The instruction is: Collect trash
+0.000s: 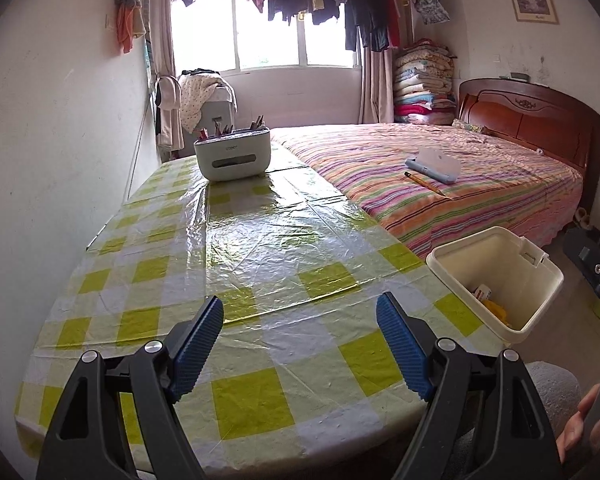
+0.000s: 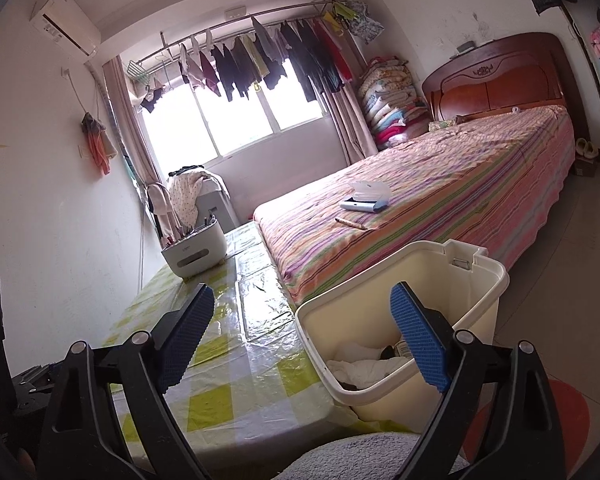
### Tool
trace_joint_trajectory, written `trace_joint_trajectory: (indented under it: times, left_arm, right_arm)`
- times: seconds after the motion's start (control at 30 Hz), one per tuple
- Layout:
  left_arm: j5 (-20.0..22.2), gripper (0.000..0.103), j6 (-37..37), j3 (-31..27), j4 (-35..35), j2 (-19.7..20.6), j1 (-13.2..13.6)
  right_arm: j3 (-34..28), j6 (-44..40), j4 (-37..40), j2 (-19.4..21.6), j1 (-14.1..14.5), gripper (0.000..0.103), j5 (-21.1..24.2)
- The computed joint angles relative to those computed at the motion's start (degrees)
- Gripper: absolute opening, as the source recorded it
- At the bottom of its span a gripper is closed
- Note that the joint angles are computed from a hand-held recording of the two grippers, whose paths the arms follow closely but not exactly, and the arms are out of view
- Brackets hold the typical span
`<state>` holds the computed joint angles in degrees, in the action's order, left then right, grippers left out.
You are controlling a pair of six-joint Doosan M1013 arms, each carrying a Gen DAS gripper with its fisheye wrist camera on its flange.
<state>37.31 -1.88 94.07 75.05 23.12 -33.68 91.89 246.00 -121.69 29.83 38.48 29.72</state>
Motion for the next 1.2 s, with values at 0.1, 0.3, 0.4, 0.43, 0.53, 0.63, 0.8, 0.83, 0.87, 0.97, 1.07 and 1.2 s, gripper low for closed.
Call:
trace_joint_trajectory:
  times: [0.1,0.3,0.4,0.43,0.53,0.63,0.8,0.83,0.87,0.97,1.07,1.2]
  left_arm:
    - [-0.7,0.077,-0.8,0.4,-0.2,-0.3,0.3]
    - [-2.1,0.077,-0.9,0.4,-1.9,-0.5,0.7]
    - [-3.0,0.077,-0.5,0.4,-2.7,-0.5,0.9]
    - [-3.1,0.077,-0.5,0.4,-2.8,-0.5,0.9]
    - [-3.2,0.077,-0.7,0.5,-2.9,-0.5,1.0]
    - [-3.4,0.077,-0.5,0.5,-3.0,-0.6,1.0]
    - [-2.9,0.077,0.0,0.5,-2.9,-0.5,0.8]
    - [-2.9,0.077,0.0,0.5,-2.8,-0.5,0.8]
    - [-2.8,0.077,0.1,0.5,-2.8,-0.5,0.8]
    - [-2.8,0.077,0.3,0.5,-3.1,-0.5,0.8]
    - [-3.0,0.078,1.1,0.5,-3.8,-0.5,0.8]
    - [-2.5,0.083,0.1,0.7,-2.3,-0.6,0.6]
  right_arm:
    - [-0.3,-1.3,0.9,0.1,0.1,0.088,-0.1]
    - [-0.7,-3.5,1.5,0.2,0.4,0.089,-0.2]
    - [-0.6,-2.5,1.1,0.1,0.2,0.089,-0.6]
    - [-0.6,-2.4,1.2,0.1,0.1,0.089,-0.8]
    - [-0.7,-2.3,1.4,0.1,0.0,0.089,-1.4]
    - [-0.7,-2.3,1.4,0.1,0.0,0.089,-1.5]
    - [-0.8,-1.9,1.2,0.2,-0.1,0.089,-2.0]
    - [-0.7,-1.8,1.2,0.1,-0.1,0.089,-2.0]
    - [-0.7,-1.6,1.2,0.1,-0.1,0.089,-1.9]
    - [-0.8,-1.6,0.9,0.2,-0.1,0.089,-1.9]
    - [-0.7,-1.3,0.5,0.2,-0.1,0.089,-1.7]
    - [-0.5,-0.7,0.3,0.1,-0.1,0.089,-1.8]
